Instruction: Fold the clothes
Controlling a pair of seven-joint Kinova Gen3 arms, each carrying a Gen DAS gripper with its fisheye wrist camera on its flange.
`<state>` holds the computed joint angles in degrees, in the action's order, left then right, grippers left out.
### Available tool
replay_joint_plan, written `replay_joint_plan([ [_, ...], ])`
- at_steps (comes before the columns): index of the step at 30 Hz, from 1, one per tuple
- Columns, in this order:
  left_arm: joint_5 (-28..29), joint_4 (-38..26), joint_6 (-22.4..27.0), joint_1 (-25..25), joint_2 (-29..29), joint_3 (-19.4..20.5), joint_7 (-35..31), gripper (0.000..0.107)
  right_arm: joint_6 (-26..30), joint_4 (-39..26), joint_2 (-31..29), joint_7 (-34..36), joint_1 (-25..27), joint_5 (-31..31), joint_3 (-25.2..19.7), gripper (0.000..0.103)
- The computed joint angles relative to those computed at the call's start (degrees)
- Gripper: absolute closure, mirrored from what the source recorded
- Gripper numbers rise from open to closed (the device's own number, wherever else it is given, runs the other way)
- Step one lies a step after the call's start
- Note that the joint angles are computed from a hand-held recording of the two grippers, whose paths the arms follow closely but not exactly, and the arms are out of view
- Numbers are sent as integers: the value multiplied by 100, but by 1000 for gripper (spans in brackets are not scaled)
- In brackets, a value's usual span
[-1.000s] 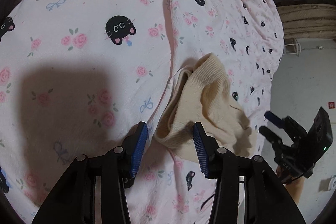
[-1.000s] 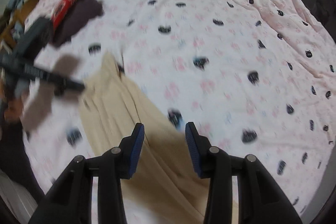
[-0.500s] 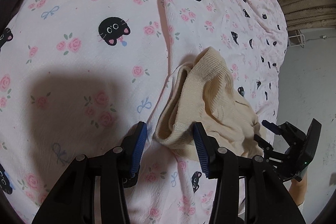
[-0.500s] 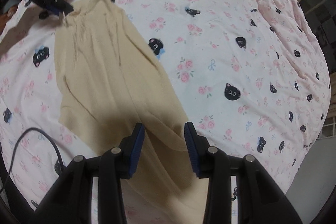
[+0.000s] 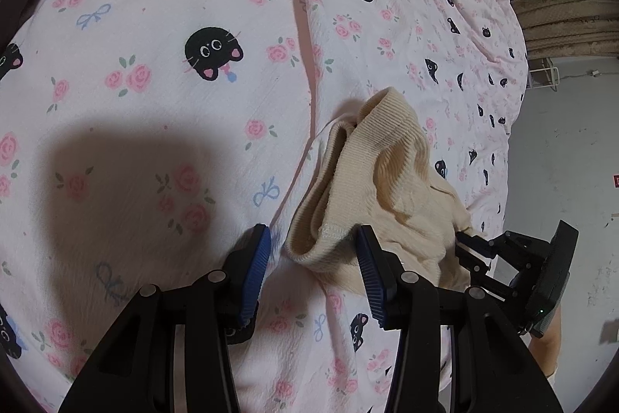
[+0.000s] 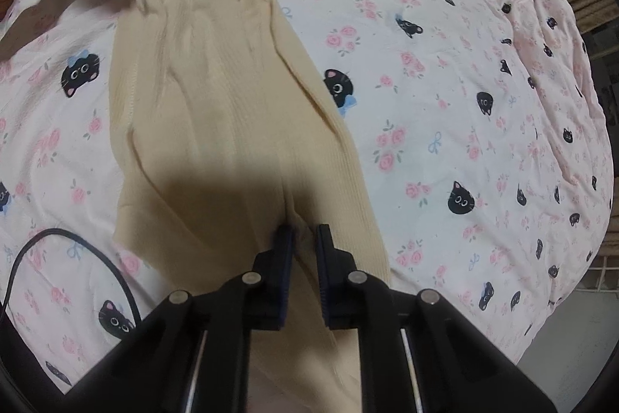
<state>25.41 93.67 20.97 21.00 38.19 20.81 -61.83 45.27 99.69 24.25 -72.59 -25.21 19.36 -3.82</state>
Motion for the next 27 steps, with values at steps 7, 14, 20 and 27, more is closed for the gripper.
replay_joint_plan([
  [7, 4, 8, 12, -15, -12, 13, -8, 67, 143, -137, 4, -93, -17, 8, 41, 101],
  [14, -3, -3, 45, -17, -13, -4, -15, 67, 72, -364, 27, -490, -33, 180, 208, 101],
  [20, -9, 6, 58, -17, -25, -12, -27, 67, 154, -755, 444, -1007, -82, 376, 365, 101],
  [27, 22, -5, 50, -33, -6, 8, -34, 67, -83, -816, 571, -1765, -199, 567, 532, 87],
])
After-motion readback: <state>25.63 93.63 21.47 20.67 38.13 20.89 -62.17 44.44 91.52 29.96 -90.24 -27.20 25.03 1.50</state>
